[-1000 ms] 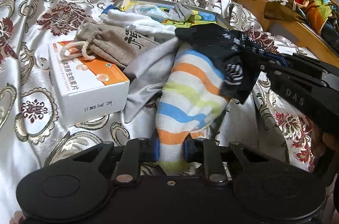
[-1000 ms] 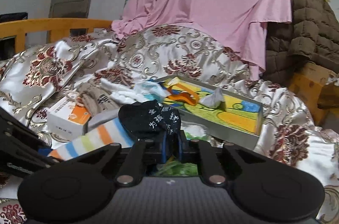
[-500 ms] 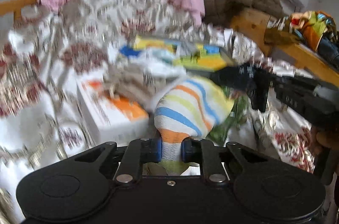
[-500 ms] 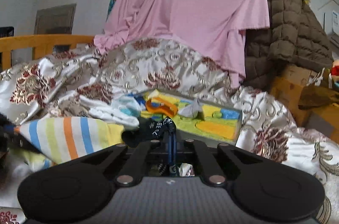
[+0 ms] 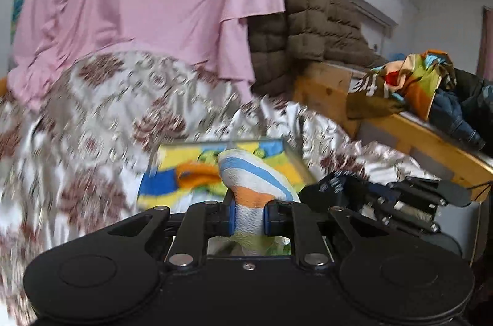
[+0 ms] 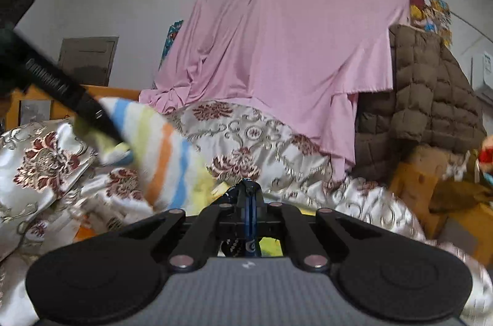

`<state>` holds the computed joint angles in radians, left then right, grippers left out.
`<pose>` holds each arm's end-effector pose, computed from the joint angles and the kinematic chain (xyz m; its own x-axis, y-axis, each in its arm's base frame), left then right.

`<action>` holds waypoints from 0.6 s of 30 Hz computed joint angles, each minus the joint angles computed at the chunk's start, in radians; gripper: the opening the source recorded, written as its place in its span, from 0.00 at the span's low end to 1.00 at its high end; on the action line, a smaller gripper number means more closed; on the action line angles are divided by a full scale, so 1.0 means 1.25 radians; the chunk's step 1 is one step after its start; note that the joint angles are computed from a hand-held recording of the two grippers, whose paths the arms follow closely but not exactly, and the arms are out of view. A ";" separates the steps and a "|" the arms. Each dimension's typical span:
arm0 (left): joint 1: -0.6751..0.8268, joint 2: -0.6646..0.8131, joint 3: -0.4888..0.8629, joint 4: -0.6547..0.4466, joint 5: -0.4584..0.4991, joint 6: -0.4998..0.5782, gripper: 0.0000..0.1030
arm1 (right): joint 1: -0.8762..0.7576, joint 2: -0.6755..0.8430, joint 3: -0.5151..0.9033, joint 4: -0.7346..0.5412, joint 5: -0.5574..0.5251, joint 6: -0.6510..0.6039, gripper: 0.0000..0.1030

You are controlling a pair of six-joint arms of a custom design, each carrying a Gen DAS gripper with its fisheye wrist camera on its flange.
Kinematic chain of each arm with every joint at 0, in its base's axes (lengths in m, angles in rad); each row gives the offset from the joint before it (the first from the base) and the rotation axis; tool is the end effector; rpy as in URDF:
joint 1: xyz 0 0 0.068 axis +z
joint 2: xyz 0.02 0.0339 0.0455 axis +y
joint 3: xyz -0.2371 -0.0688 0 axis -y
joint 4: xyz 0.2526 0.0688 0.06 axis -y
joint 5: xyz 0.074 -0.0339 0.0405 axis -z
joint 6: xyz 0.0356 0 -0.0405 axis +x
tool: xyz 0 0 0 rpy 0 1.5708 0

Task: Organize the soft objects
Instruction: 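Carry the striped sock and black sock in both tools over the painted tray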

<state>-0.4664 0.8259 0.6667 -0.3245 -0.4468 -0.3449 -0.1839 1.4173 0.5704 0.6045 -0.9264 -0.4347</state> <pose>0.1964 -0.0816 0.2577 -0.4125 -0.1337 -0.9011 -0.0803 0.9907 -0.1102 0.2889 -0.0248 0.1754 0.0610 -0.2687 -0.9613 -0.6918 0.6829 -0.2348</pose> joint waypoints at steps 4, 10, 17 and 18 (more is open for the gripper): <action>0.110 0.113 0.086 0.063 0.081 0.087 0.17 | 0.089 0.077 0.141 -0.028 0.083 0.000 0.02; 0.258 0.299 0.164 0.212 0.158 0.162 0.17 | 0.201 0.279 0.425 -0.126 0.192 0.023 0.02; 0.349 0.522 0.220 0.368 0.248 0.153 0.17 | 0.256 0.526 0.766 -0.336 0.304 0.056 0.02; 0.356 0.557 0.232 0.384 0.259 0.143 0.17 | 0.257 0.553 0.803 -0.362 0.315 0.059 0.02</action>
<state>-0.0213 1.5224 0.9563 0.1557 -0.1231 -0.1666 0.1375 2.1088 1.5737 0.1525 -0.5323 -0.3611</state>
